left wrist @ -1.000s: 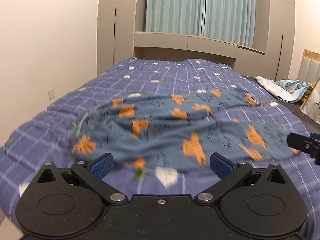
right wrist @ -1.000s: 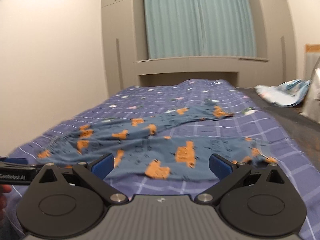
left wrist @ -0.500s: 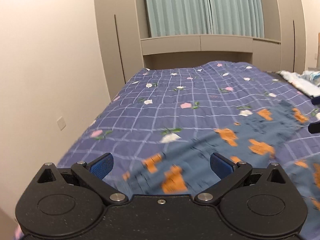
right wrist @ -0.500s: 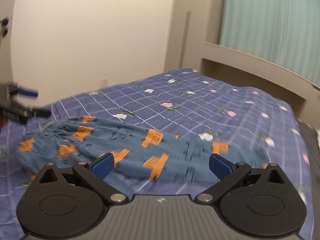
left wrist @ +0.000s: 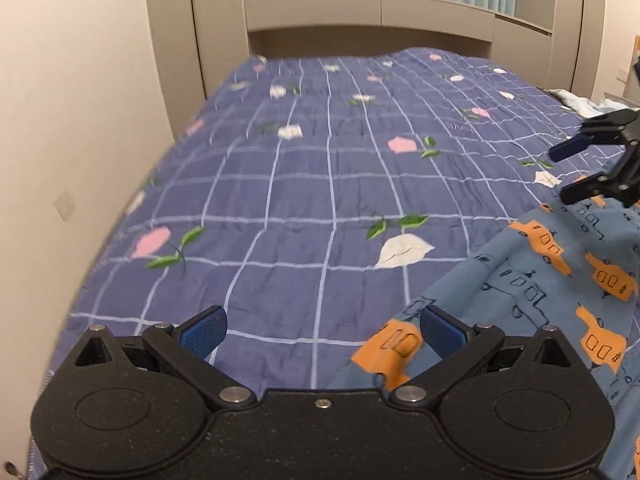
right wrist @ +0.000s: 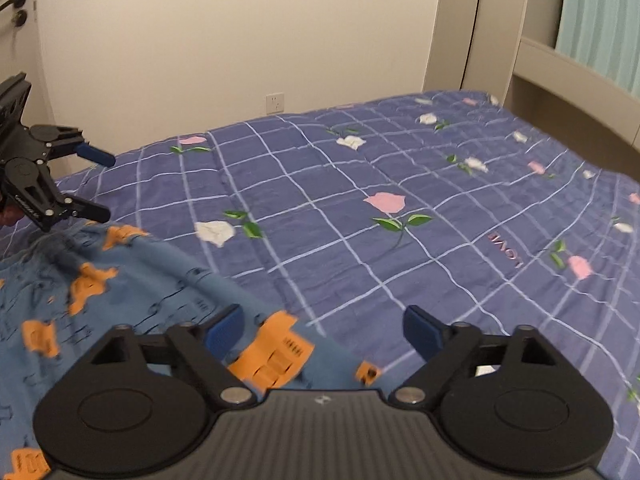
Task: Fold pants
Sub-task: 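Grasp the pants hem with the left tool while the right tool grasps the other hem, then lift both hems and fold the pants legs over toward the waistband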
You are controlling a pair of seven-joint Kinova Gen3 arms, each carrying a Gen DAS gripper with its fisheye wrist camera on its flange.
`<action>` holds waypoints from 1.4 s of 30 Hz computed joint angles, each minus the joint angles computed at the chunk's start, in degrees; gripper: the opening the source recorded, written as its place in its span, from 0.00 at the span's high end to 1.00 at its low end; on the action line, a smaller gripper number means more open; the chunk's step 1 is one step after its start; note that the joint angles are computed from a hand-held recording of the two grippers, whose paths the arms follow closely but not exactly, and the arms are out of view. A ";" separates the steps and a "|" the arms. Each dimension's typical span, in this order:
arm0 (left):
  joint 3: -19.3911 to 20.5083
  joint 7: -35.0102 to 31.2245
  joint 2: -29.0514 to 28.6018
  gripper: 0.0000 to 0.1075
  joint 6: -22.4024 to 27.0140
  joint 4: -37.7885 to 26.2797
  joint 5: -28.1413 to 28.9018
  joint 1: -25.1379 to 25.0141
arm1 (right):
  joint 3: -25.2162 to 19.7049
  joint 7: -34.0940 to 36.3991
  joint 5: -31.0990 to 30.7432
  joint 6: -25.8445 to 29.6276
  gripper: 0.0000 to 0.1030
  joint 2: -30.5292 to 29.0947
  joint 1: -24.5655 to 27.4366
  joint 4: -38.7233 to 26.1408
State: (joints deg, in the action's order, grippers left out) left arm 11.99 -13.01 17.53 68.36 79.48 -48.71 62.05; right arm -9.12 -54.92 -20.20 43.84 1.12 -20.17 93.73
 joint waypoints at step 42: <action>-1.02 -14.81 -0.66 1.00 2.07 -7.41 11.46 -0.72 | -3.64 -5.86 8.14 -3.24 0.97 -1.06 -6.77 2.21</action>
State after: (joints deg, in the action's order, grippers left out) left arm 10.97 -27.83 16.87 70.42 72.07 -37.25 61.33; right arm -12.76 -60.78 -12.06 40.59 0.07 -26.94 95.94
